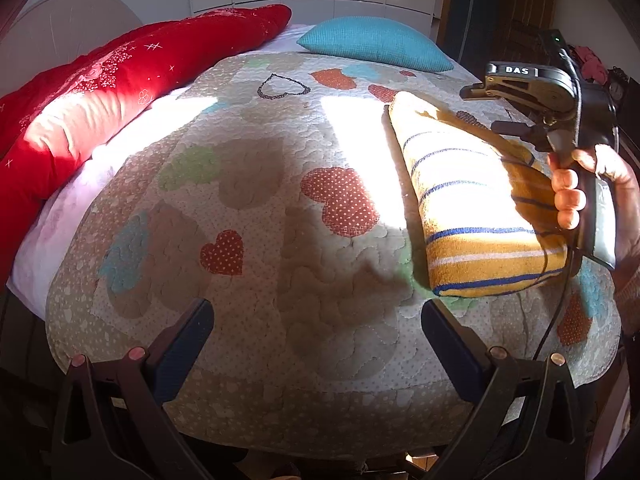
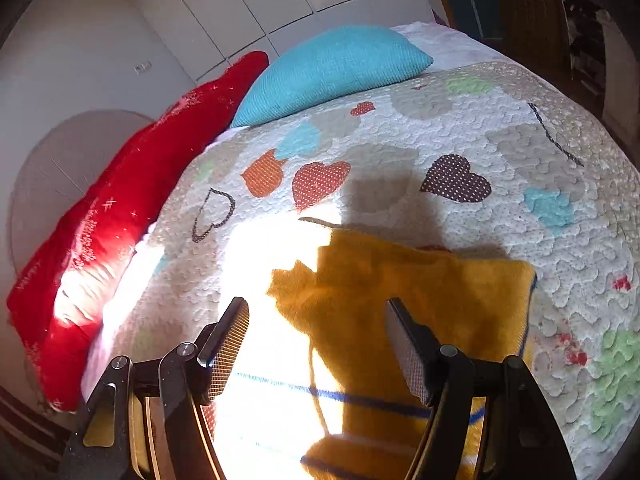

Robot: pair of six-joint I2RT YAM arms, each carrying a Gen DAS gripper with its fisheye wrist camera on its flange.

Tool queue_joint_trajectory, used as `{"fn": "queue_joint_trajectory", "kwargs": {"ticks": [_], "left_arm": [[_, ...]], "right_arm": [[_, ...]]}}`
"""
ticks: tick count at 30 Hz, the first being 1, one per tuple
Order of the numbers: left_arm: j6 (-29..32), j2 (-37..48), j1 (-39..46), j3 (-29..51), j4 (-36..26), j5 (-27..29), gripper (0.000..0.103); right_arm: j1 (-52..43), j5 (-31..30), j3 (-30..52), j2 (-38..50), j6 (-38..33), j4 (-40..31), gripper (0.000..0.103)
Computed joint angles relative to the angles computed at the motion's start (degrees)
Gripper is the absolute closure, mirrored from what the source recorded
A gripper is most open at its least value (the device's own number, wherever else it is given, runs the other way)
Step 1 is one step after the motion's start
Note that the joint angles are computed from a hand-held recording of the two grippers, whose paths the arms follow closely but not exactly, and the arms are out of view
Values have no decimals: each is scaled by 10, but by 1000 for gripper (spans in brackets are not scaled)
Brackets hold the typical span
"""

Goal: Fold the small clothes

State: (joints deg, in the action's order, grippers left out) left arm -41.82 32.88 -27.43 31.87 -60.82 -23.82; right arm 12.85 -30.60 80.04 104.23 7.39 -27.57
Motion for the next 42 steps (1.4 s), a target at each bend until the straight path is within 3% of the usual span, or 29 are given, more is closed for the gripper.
{"fn": "queue_joint_trajectory", "kwargs": {"ticks": [3,7,9,12,16,22,23,24,25,26,28,31,33,34,38,40,42], "left_arm": [[-26,14,-35,4,-1,-10,0],[-50,34,-67,13,-4,-18,0],[-58,46,-78,16,-1,-26,0],[-56,71,-75,17,16,-21,0],[-61,99,-89,20,33,-12,0],[-91,101,-129,30,8,-35,0],[-93,100,-128,30,7,-34,0],[-94,100,-127,30,8,-33,0],[-97,103,-131,30,10,-32,0],[-98,107,-134,31,12,-31,0],[-101,117,-144,33,14,-33,0],[-103,125,-147,33,17,-34,0],[-97,123,-137,29,22,-25,0],[-95,122,-132,27,25,-20,0],[-97,130,-138,22,33,-17,0],[-97,134,-145,22,36,-17,0],[-89,142,-148,24,46,-16,0]], "right_arm": [[-67,-41,-30,2,-12,-13,29],[-137,62,-27,30,-17,-27,29],[-174,29,-35,18,-29,-29,29],[-186,-10,-109,-73,-54,-3,29],[-147,-9,-242,-217,-115,34,30],[-176,-41,-385,-316,-137,40,31],[-189,-49,-400,-319,-142,40,36],[-205,-73,-413,-315,-151,37,65],[-223,-113,-407,-288,-170,20,81],[-241,-153,-389,-254,-194,-10,88],[-286,-230,-348,-206,-248,-79,93],[-358,-334,-260,-133,-404,-262,97],[-388,-325,-237,-124,-451,-310,97],[-396,-307,-238,-126,-444,-298,97],[-373,-201,-276,-174,-363,-201,97],[-349,-133,-317,-244,-291,-123,94],[-346,-147,-330,-281,-261,-99,94]]}}
